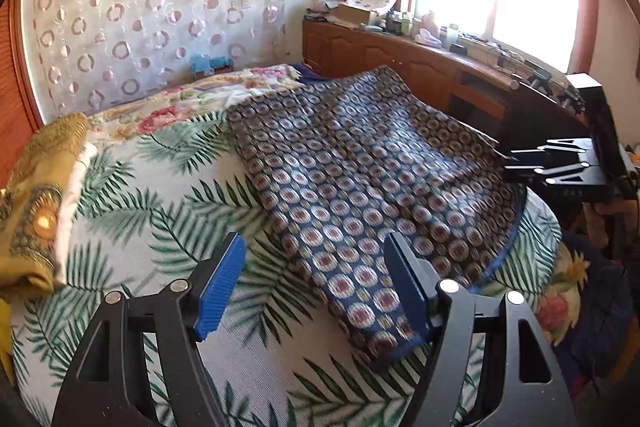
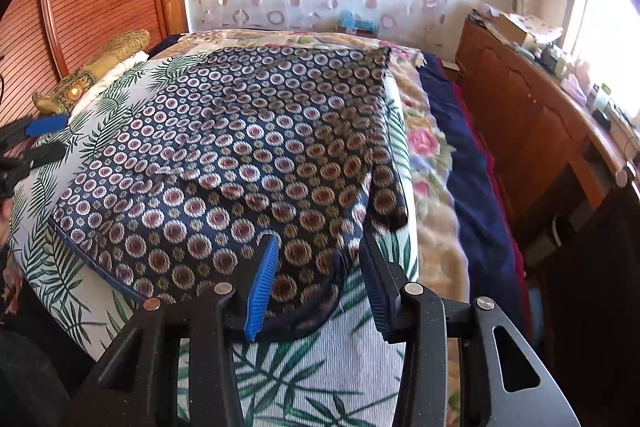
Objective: Fold small clothes
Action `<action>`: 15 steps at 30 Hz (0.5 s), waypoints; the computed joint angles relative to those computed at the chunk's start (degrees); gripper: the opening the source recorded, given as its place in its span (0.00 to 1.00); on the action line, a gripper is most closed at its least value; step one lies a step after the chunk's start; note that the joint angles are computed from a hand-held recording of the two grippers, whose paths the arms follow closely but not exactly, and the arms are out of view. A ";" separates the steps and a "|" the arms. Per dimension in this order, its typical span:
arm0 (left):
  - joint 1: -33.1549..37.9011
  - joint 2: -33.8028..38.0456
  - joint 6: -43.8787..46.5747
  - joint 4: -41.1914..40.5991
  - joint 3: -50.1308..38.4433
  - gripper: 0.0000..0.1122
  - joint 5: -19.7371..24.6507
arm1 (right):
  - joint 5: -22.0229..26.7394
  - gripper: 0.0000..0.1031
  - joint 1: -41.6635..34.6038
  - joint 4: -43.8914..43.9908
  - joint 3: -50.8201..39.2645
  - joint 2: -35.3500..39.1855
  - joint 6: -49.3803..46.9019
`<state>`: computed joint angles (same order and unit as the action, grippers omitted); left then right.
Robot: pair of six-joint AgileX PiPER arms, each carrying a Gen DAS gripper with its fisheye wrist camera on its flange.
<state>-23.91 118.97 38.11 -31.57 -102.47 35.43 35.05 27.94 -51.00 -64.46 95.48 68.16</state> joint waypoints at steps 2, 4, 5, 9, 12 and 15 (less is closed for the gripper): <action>0.09 -0.60 1.36 -1.26 1.58 0.65 0.13 | -0.24 0.42 0.13 -1.64 2.06 -0.68 2.78; 0.06 -0.53 1.28 -1.27 2.08 0.65 0.28 | -0.75 0.42 -0.09 -2.19 2.78 -0.58 4.27; 0.04 -0.40 1.03 -1.07 2.20 0.65 0.38 | -1.56 0.42 -0.48 -2.29 3.03 -0.53 4.60; -0.14 0.56 -0.94 0.11 1.76 0.65 0.34 | -4.60 0.03 -1.07 -5.09 4.94 -1.21 8.17; -0.04 1.16 -1.29 -0.27 1.41 0.65 0.80 | -4.85 0.02 0.15 -14.39 7.72 -3.42 18.11; 0.30 1.95 -1.78 -0.94 0.77 0.65 1.95 | 0.62 0.02 1.35 -14.87 8.35 -4.40 22.28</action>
